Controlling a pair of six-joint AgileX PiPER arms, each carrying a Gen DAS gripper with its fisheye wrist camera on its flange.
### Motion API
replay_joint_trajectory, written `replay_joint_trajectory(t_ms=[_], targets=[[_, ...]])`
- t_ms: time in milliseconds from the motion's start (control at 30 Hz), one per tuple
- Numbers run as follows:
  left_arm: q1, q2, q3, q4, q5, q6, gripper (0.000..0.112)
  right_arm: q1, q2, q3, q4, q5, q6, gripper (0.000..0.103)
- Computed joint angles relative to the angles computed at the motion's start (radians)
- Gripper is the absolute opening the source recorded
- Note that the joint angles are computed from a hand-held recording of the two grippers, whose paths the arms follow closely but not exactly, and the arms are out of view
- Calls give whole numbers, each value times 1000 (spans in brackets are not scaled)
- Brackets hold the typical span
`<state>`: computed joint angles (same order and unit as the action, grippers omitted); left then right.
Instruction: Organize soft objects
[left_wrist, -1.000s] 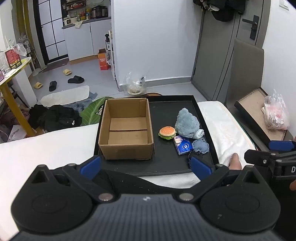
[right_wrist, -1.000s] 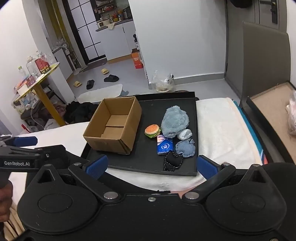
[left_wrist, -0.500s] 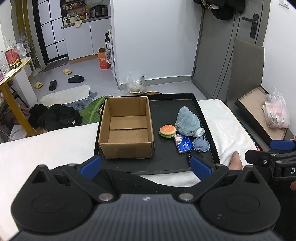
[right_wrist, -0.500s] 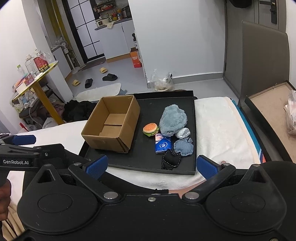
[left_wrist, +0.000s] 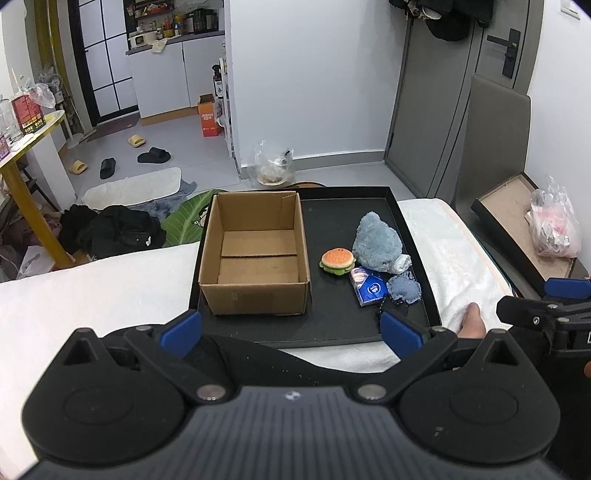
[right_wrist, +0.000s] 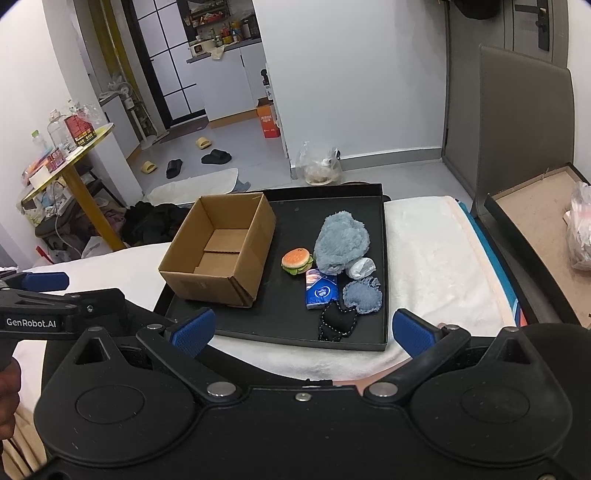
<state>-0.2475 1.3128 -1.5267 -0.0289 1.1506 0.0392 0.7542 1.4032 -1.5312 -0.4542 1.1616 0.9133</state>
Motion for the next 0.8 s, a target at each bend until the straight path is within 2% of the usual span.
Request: replay_joint_trajectory(t_ms=[800], targets=[[-8,3,-4,11,0,-19,103,2,4,2,-7,-4,-4,103]])
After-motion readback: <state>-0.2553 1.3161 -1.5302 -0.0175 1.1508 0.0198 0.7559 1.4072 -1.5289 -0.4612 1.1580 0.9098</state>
